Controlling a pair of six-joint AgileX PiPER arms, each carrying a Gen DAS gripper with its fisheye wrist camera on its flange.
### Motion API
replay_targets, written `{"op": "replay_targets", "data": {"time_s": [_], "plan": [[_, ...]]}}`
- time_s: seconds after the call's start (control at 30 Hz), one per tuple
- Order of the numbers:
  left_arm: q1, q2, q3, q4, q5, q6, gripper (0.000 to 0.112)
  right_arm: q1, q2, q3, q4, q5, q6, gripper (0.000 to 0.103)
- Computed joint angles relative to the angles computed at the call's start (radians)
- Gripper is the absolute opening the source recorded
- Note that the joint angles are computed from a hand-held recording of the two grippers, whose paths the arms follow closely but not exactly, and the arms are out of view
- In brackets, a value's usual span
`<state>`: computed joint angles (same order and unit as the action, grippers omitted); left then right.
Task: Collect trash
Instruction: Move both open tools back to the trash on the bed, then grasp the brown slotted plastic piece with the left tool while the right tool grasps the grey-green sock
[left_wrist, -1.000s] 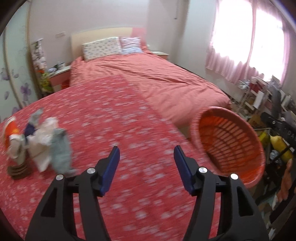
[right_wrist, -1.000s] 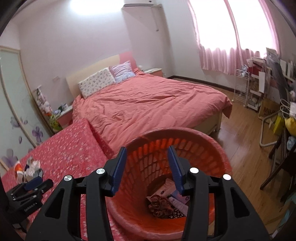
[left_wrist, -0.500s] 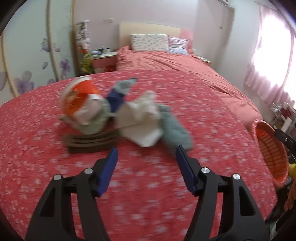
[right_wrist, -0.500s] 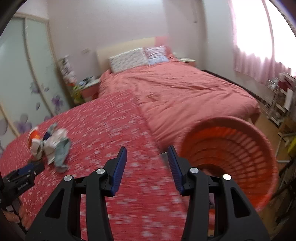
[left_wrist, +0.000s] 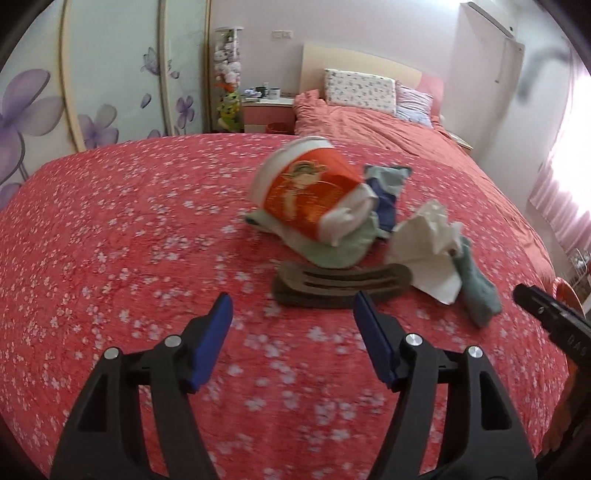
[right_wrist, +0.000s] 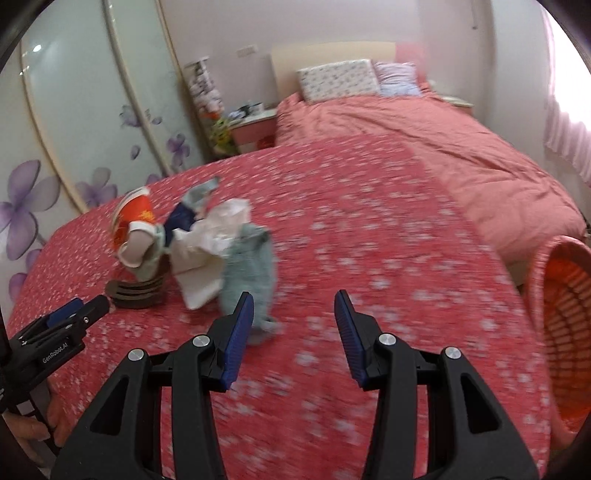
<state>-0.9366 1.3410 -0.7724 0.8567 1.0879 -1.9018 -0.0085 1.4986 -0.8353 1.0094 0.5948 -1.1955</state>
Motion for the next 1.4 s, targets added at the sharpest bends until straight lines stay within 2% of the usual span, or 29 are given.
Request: {"op": "replay_targets", "data": {"time_s": [0.2, 0.27, 0.3, 0.4, 0.47, 0.57, 0.63, 0.77, 0.87, 1.0, 1.23, 1.4], "plan": [[0.069, -0.030, 0.031, 0.004, -0.059, 0.017, 0.067, 0.120, 0.052, -0.020, -0.083, -0.085, 0.120, 0.044], [0.098, -0.020, 0.029, 0.003, -0.092, 0.028, 0.067, 0.143, 0.069, -0.023, -0.127, -0.105, 0.159, 0.037], [0.111, -0.016, 0.030, 0.003, -0.108, 0.034, 0.067, 0.147, 0.069, -0.019, -0.132, -0.114, 0.161, 0.027], [0.148, 0.001, 0.027, 0.006, -0.146, 0.048, 0.067, 0.146, 0.046, 0.001, -0.131, -0.129, 0.149, 0.015], [0.195, 0.007, 0.023, 0.003, -0.185, 0.074, 0.067, 0.144, 0.031, 0.017, -0.141, -0.155, 0.146, 0.014], [0.231, 0.021, 0.011, -0.001, -0.214, 0.093, 0.066, 0.123, 0.025, 0.026, -0.130, -0.147, 0.132, 0.014], [0.254, 0.027, 0.004, -0.006, -0.233, 0.113, 0.062, 0.117, 0.025, 0.027, -0.128, -0.149, 0.128, 0.014], [0.286, 0.032, 0.005, -0.024, -0.293, 0.144, 0.042, 0.096, 0.017, 0.035, -0.127, -0.147, 0.108, 0.014], [0.281, 0.048, -0.005, -0.019, -0.317, 0.144, 0.027, 0.087, 0.014, 0.039, -0.129, -0.150, 0.108, 0.014], [0.213, 0.061, -0.017, 0.004, -0.269, 0.088, 0.021, 0.072, 0.007, 0.047, -0.129, -0.154, 0.100, 0.014], [0.078, 0.022, 0.012, -0.009, -0.201, -0.033, 0.020, 0.042, 0.003, 0.055, -0.114, -0.146, 0.075, 0.014], [0.015, 0.022, 0.014, -0.035, -0.240, -0.068, 0.022, 0.030, -0.007, 0.067, -0.104, -0.145, 0.059, 0.014]]}}
